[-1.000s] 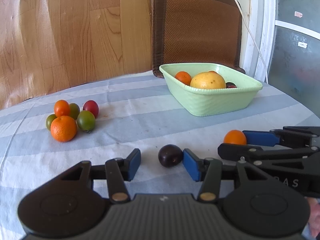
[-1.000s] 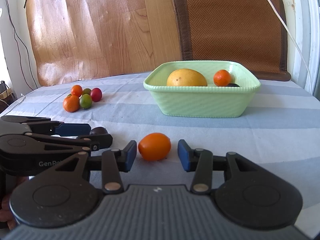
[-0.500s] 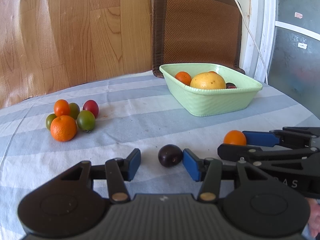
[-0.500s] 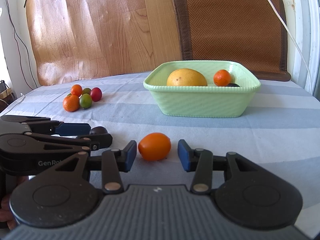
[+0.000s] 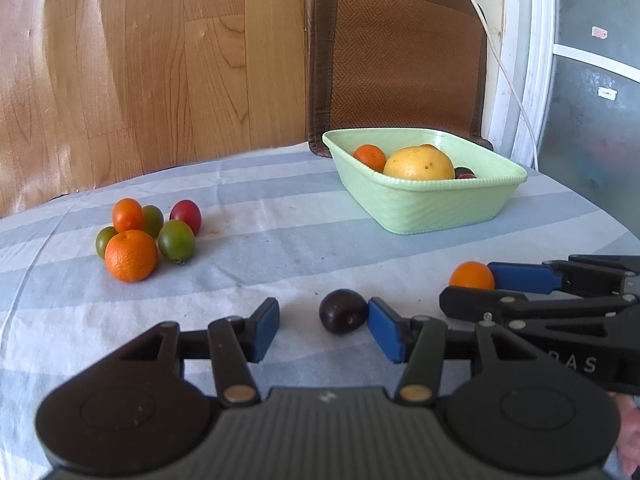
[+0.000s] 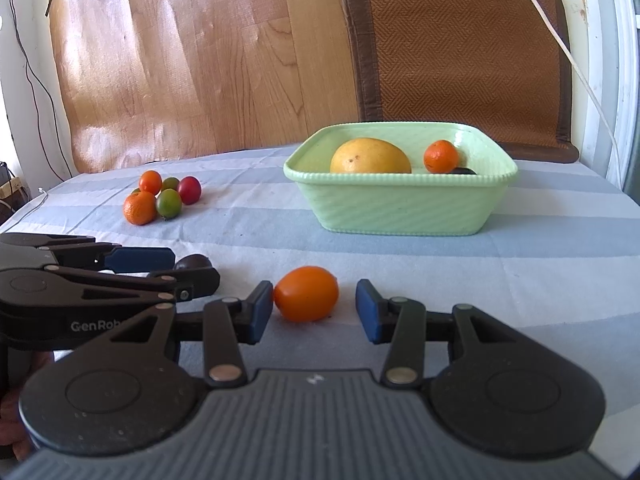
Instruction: Organize fruits
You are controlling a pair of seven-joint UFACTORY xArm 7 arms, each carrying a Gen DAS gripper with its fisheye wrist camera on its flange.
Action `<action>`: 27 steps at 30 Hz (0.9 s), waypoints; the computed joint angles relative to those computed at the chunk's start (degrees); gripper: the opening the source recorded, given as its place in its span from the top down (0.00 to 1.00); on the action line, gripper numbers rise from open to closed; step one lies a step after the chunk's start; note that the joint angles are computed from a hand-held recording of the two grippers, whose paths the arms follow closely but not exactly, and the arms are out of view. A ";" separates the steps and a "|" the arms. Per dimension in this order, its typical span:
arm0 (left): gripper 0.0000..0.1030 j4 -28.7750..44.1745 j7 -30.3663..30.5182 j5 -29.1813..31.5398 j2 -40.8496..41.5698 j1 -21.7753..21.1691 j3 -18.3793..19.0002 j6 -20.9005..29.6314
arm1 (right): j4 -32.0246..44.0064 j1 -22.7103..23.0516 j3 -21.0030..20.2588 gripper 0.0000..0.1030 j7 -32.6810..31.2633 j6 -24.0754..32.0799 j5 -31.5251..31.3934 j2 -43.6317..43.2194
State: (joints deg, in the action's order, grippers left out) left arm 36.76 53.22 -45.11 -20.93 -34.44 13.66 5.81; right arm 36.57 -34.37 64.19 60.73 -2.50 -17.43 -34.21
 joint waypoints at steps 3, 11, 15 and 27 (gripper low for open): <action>0.51 0.08 0.53 -0.37 -0.08 -0.31 0.38 0.27 | 0.02 0.04 -0.08 0.53 -0.06 0.12 -0.11 -0.01; 0.50 0.01 2.92 -3.32 -0.39 -1.39 1.22 -0.69 | -0.16 0.09 -0.04 0.53 0.39 -0.08 0.06 -0.35; 0.50 -0.22 2.27 -2.40 -0.41 -1.00 0.58 -0.92 | -0.16 0.06 -0.02 0.53 0.39 0.00 0.01 -0.39; 0.50 0.34 0.98 -1.23 -0.15 -0.07 0.43 0.88 | 0.13 0.33 -0.21 0.52 0.61 0.80 -0.44 -0.26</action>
